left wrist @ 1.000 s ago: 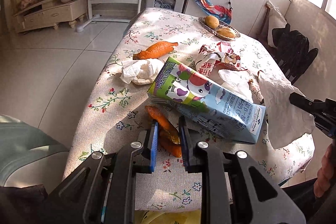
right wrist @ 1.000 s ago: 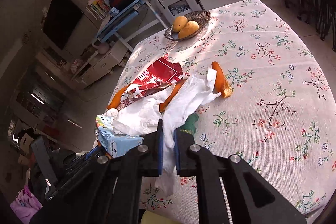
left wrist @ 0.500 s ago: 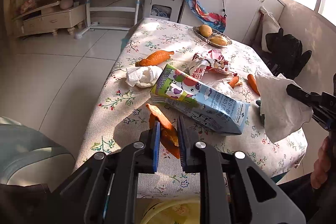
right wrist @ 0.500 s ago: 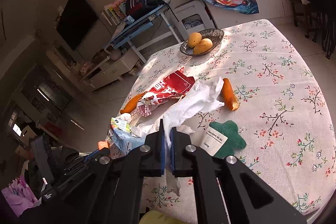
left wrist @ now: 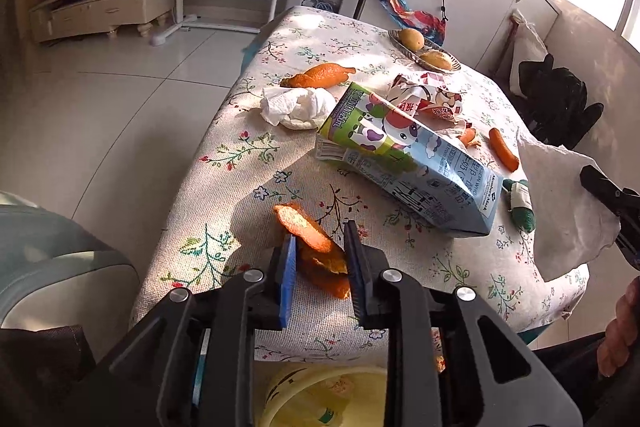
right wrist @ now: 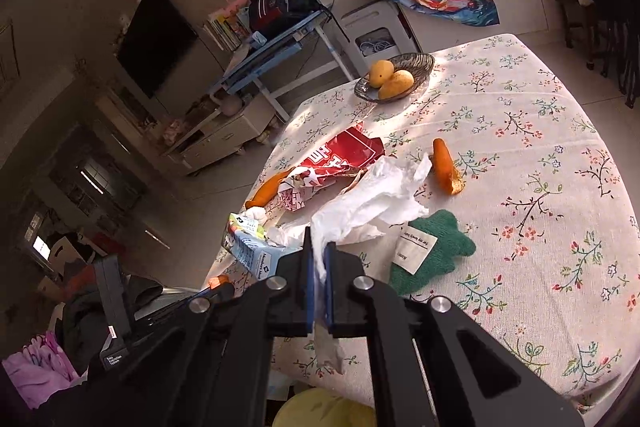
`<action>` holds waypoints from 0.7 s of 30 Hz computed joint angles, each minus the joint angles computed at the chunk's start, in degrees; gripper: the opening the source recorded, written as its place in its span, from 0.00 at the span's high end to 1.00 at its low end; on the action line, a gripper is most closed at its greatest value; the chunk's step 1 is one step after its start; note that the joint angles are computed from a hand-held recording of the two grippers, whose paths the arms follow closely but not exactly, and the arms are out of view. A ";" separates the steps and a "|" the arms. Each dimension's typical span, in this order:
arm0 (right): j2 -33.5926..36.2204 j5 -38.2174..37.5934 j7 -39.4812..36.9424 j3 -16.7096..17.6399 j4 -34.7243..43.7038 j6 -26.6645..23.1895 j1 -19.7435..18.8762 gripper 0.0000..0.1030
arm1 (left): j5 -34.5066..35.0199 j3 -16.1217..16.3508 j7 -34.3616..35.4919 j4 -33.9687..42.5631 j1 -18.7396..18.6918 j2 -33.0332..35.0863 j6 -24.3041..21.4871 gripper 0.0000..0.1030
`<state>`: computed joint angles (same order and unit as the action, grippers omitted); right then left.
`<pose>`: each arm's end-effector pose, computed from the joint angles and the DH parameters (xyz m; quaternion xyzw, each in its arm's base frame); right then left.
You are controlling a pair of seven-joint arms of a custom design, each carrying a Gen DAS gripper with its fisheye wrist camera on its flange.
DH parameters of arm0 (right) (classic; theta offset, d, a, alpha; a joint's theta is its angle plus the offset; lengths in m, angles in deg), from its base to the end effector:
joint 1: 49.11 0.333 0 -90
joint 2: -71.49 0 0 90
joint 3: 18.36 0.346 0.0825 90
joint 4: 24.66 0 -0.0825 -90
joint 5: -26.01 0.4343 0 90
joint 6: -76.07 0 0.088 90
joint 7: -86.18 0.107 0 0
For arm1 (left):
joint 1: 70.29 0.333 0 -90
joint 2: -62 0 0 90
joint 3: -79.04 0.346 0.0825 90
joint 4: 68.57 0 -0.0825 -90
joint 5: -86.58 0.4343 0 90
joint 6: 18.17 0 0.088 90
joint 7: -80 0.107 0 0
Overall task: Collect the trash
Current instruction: 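Carry the white bag over the yellow bucket and open the right gripper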
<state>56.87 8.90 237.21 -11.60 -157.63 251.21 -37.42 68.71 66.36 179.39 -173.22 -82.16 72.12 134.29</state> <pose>0.5133 0.2007 0.5652 -0.4684 0.7437 -0.1377 0.4567 0.6485 -0.2760 0.5224 -0.5390 0.7685 -0.3326 0.0906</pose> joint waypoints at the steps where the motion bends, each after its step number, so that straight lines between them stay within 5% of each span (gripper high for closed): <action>1: -0.04 -0.06 0.10 0.10 -0.06 0.13 -0.07 0.95 | 0.22 0.02 0.12 -0.23 -0.06 -0.16 0.35 0.82; 7: -0.57 -1.81 2.32 1.78 -0.70 1.56 -1.87 0.95 | -2.92 -0.92 5.01 -1.70 0.30 -1.80 2.39 0.95; 21: -3.43 -5.32 6.54 6.71 -3.31 5.05 -4.96 0.95 | -15.95 -1.52 17.47 -5.73 0.28 -6.62 7.10 0.96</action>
<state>53.44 3.58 243.75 -4.88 -160.94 256.26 -42.38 52.76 64.84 196.86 -178.95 -81.87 65.50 141.39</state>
